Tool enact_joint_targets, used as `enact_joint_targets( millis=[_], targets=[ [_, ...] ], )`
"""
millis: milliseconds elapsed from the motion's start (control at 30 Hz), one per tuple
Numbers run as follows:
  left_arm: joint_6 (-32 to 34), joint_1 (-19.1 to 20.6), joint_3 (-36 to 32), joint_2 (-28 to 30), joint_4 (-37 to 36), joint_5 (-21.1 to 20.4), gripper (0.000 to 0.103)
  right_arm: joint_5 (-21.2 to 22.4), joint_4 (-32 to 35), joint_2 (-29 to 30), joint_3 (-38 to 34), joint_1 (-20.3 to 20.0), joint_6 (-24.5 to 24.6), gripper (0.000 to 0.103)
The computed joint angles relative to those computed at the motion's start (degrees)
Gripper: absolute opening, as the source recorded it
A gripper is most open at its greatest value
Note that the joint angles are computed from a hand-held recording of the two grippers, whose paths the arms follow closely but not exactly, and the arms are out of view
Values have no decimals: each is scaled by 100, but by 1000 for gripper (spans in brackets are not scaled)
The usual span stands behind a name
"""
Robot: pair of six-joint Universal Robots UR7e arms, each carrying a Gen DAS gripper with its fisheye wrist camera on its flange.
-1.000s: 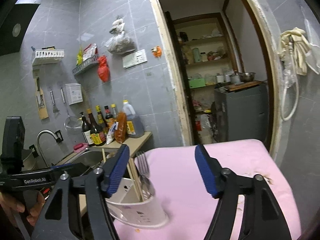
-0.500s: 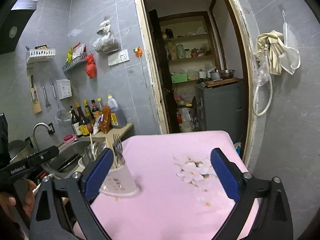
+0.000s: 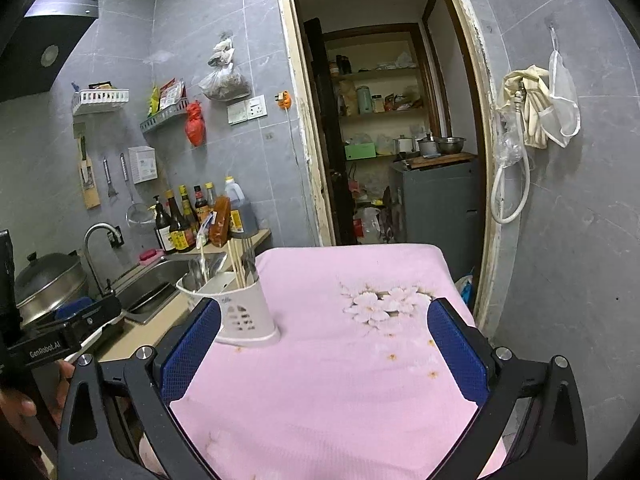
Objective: Organize utensils
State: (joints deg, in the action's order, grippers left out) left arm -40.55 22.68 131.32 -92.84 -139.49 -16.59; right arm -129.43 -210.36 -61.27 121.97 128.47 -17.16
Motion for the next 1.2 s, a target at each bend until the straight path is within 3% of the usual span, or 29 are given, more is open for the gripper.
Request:
enact_joint_targets(
  millis=[167, 333, 1200],
  targets=[
    [-1132, -211, 40, -274, 1443, 34, 103, -36, -29, -129, 259, 37, 97, 101],
    [-1697, -324, 29, -318, 2119, 15, 103, -62, -32, -193, 378, 8, 151, 101],
    [-1857, -400, 5, -221, 2247, 26, 103, -109, 32, -231, 446, 33, 212, 101]
  ],
)
